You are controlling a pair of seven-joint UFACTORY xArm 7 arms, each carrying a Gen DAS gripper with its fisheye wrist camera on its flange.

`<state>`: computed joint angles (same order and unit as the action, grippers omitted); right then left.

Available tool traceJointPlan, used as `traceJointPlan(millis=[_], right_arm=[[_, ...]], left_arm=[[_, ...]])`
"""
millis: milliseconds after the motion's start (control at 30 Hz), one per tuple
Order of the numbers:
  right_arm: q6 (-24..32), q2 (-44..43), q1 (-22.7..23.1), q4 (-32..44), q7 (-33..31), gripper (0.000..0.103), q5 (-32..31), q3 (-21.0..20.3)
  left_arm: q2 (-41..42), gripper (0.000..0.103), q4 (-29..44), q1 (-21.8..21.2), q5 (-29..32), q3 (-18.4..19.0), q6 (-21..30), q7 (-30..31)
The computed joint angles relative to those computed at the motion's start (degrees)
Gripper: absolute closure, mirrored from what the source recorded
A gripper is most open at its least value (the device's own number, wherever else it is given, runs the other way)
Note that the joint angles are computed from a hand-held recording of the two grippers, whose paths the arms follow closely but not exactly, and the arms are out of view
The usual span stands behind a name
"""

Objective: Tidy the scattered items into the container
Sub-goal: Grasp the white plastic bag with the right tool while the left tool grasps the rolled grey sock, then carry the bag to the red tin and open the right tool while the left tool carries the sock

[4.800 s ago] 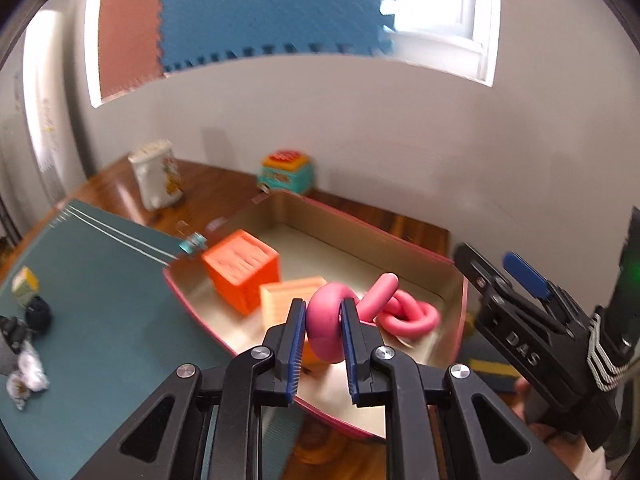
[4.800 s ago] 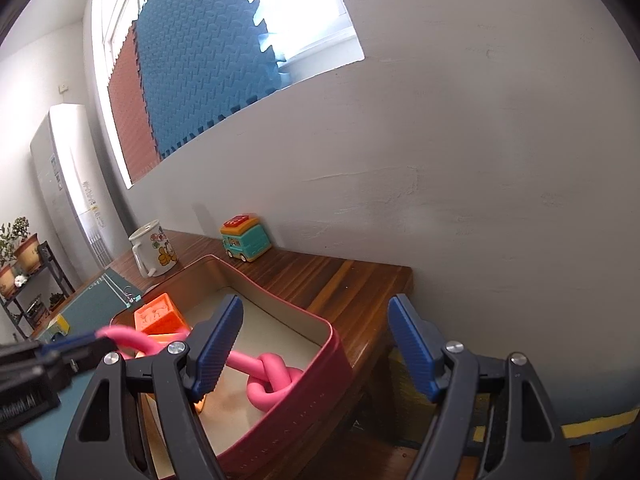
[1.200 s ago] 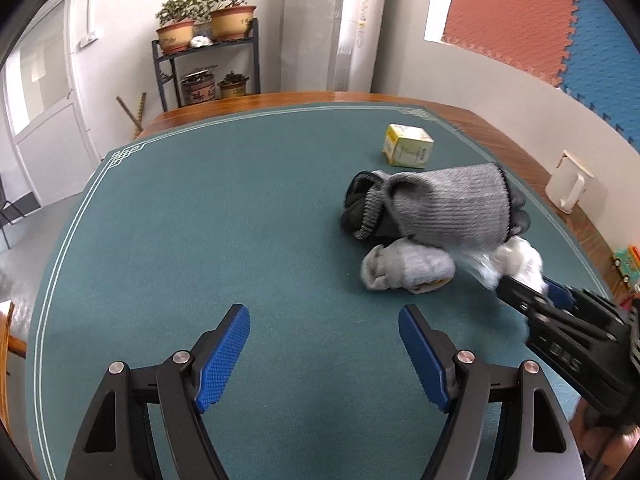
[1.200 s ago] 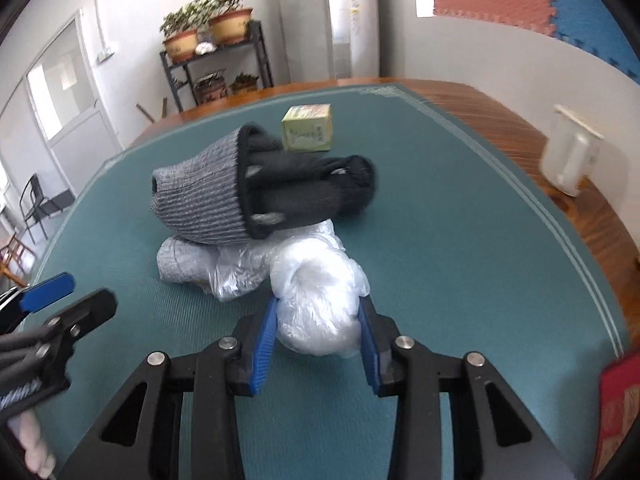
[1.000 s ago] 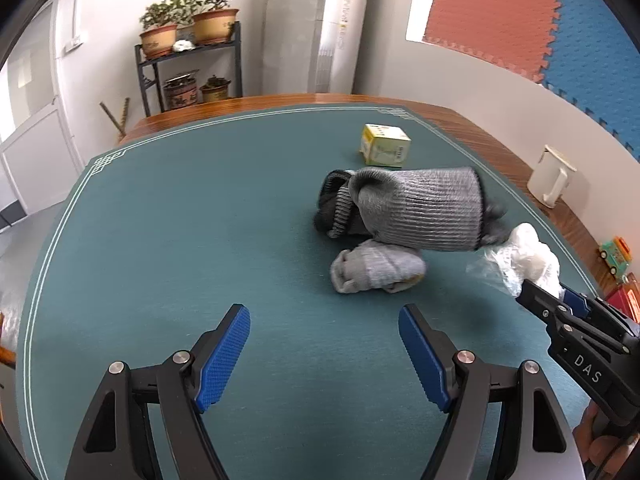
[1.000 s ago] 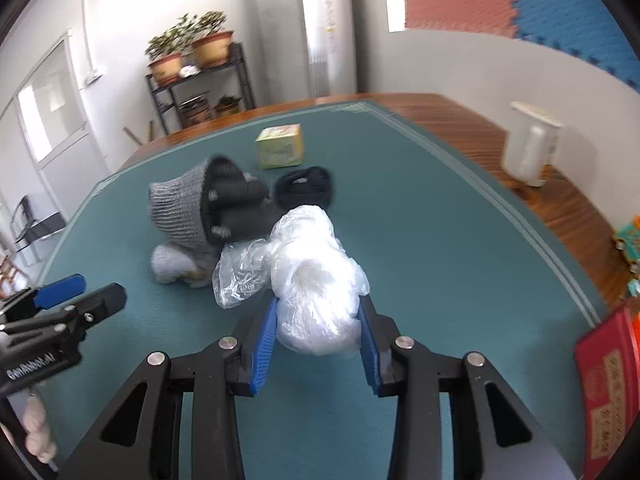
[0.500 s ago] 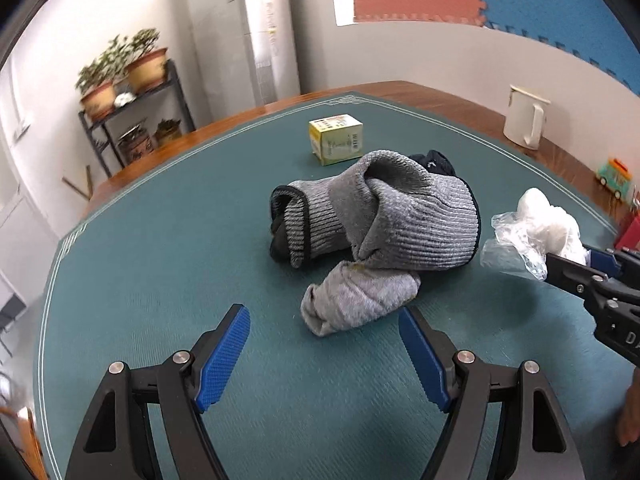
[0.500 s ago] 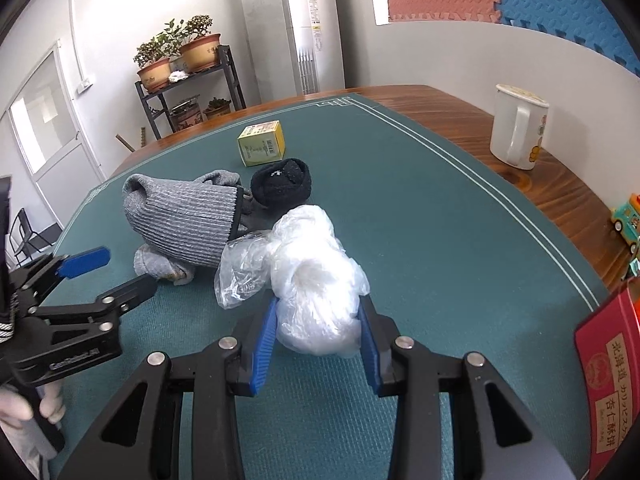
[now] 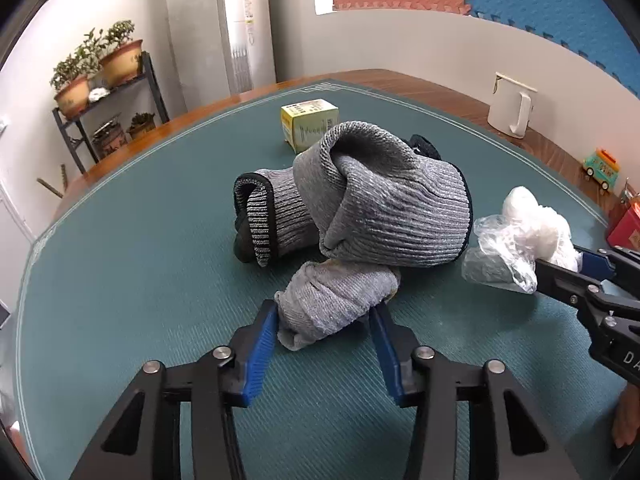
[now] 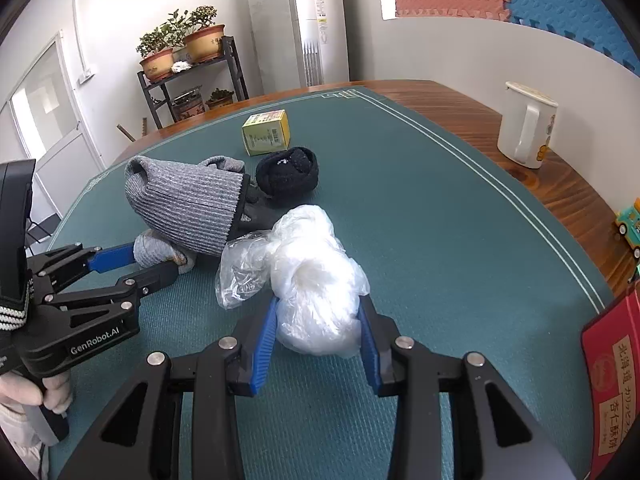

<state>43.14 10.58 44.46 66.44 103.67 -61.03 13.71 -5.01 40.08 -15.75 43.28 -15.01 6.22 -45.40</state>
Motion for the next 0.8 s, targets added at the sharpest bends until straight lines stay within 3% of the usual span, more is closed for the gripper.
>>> traceJointPlan(millis=[67,367,633,800], right_arm=[[0.06,-0.18,0.03,-0.18,0.24,0.062,-0.29,-0.02],[0.78,-1.48,-0.09,-0.92,2.39,0.062,-2.46,0.39],[0.96,-3.15,-0.92,-2.2,5.29,0.062,-4.22,1.18],[0.62,-4.16,-1.6,-3.13,6.83,0.062,-4.9,1.82]], left_arm=[[-1.55,0.065,-1.21,-0.37,-0.87,-0.19,0.55,-0.21],[-10.09,0.076,-7.65,-2.14,-15.32,-1.67,-0.74,5.89],[-18.05,0.077,-12.6,-7.46,-26.63,-0.97,-0.29,12.01],[-18.55,0.077,-13.9,-9.25,-31.83,-1.76,1.25,14.97]])
